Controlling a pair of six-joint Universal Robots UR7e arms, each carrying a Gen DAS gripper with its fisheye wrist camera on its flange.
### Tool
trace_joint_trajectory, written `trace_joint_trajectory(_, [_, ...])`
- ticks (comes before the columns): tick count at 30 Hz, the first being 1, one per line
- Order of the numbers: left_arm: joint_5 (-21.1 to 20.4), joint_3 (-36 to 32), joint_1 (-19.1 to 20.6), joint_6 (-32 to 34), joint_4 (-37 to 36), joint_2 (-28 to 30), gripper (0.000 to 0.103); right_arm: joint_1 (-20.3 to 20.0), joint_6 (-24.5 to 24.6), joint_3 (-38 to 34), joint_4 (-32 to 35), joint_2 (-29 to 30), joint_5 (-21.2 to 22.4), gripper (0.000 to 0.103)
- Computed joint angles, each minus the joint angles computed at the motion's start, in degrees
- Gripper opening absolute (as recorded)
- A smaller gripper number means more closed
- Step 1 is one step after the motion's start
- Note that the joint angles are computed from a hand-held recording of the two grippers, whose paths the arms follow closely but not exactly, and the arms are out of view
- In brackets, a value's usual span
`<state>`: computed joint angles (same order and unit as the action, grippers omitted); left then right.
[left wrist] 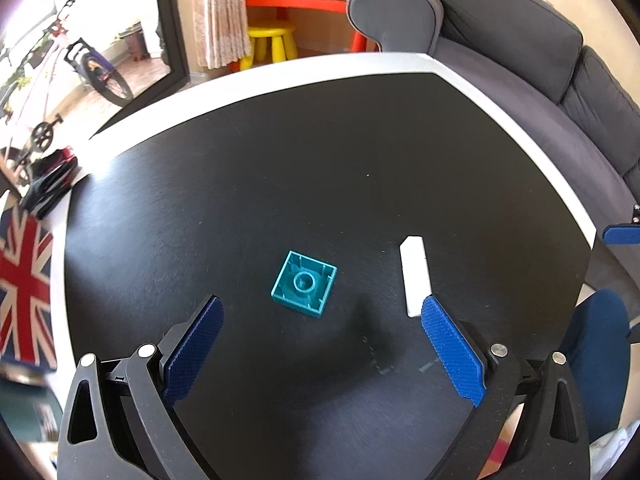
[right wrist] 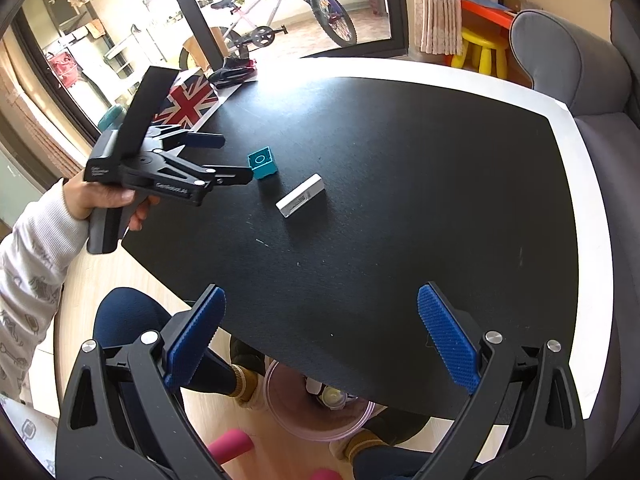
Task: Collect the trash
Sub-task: 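Move both open grippers back over the table toward the teal block, then grasp the teal block with the left gripper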
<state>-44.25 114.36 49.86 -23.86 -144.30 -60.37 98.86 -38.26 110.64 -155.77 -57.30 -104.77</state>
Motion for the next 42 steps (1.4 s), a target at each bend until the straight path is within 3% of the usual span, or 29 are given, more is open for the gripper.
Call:
trace_joint_trajectory(4, [-0.01, -0.75, 1.29, 2.69, -0.98, 1.14, 0.093, -0.2, 0.36, -0.37, 0.2, 0.4, -0.29, 0.095])
trace_joint_trajectory(8, [-0.54, -1.13, 1.99, 3.81, -0.74, 1.64, 0.074, -0.46, 0.75, -0.8, 0.47, 0.88, -0.61, 0.095])
trace_joint_trajectory(11, [-0.52, -1.38, 2.27, 3.67, -0.01, 1.94, 0.048, -0.56, 0.9, -0.97, 0.6, 1.19, -0.63, 0.095])
trace_joint_trajectory(13, [-0.83, -1.36, 2.36, 3.61, 0.32, 1.98, 0.035, -0.55, 0.97, -1.01, 0.72, 1.31, -0.6, 0.095])
trace_joint_trajectory(23, [0.33, 0.32, 1.61, 1.12, -1.28, 0.9, 0.034, -0.3, 0.83, -1.54, 0.73, 2.24, -0.72, 0.095])
trace_joint_trajectory(34, [2.28, 2.83, -2.0, -9.84, 4.58, -3.03, 0.034, 0.92, -2.04, -5.85, 3.17, 6.22, -1.99, 0.095])
trace_joint_trajectory(42, [2.08, 5.18, -4.42, -14.3, 5.54, -5.48, 0.034, 1.97, -6.63, -11.04, 6.89, 10.68, -2.99, 0.095])
